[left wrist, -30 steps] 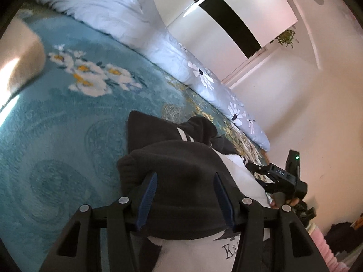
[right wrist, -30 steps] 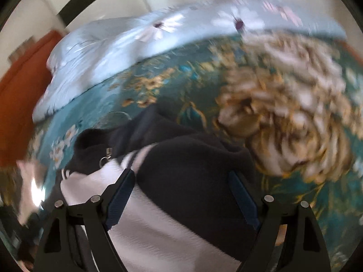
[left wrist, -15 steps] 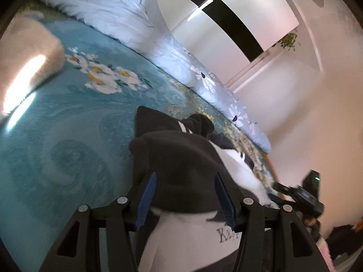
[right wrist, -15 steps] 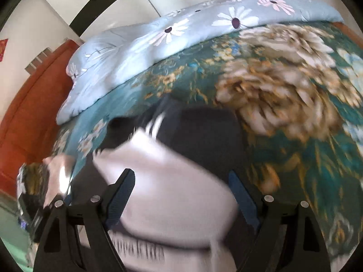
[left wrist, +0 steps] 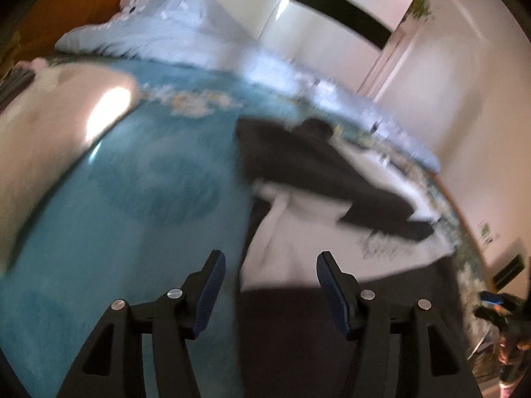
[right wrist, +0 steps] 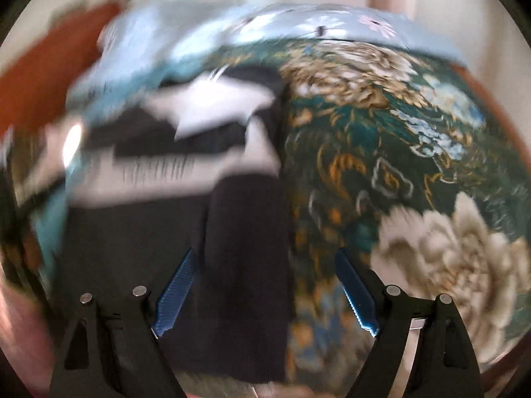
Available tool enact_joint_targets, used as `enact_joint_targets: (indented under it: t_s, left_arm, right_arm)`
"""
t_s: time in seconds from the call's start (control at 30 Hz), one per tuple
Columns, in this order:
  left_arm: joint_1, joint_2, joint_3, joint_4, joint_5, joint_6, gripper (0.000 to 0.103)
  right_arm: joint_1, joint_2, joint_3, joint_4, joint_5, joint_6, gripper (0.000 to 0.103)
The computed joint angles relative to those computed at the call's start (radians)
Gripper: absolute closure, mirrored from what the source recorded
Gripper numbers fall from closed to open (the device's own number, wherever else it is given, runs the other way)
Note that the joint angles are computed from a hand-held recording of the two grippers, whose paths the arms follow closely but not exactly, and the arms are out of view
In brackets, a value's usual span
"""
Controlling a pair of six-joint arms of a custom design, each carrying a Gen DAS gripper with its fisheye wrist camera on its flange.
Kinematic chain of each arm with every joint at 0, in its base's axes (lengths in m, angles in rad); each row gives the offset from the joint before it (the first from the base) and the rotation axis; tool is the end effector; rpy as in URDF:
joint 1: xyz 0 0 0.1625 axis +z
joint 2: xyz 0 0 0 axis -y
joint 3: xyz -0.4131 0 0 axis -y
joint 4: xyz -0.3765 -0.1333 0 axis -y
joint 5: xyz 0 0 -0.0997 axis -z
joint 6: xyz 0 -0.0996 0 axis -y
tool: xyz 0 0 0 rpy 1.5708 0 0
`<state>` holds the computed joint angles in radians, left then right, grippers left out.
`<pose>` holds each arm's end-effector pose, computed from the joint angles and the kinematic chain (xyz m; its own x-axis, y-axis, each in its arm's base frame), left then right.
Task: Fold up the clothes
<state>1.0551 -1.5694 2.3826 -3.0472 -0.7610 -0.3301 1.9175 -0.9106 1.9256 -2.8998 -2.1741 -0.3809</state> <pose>-0.0088 -0.4320 0.3093 -0.9015 -0.2674 -0.3403 0.1019 0.6330 -0.7674 0.2666 -0.5120 0.1218 -0.6541 -0.4393 0.6158 -0.6101 0.7876 -0.0861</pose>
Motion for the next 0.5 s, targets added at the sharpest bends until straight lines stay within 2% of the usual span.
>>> enact_joint_targets:
  t_s: [0.1,0.2,0.37,0.5]
  left_arm:
    - [0.009,-0.017,0.009,0.099,0.025,-0.093,0.042]
    - [-0.001,-0.04,0.038,0.066,0.005,-0.103,0.042]
    - [0.001,-0.057,0.068,0.031,-0.025,-0.125,0.042]
    - [0.011,-0.069,0.075,0.007,-0.049,-0.129,0.042]
  right_arm:
    - [0.02,-0.004,0.079,-0.046,-0.081,-0.101,0.018]
    - [0.008,-0.004,0.12,-0.07,-0.117,-0.112,0.018]
    - [-0.041,-0.003,0.132,-0.046,-0.066,-0.021,0.018]
    - [-0.078,-0.037,0.124,0.0,0.033,0.116,0.025]
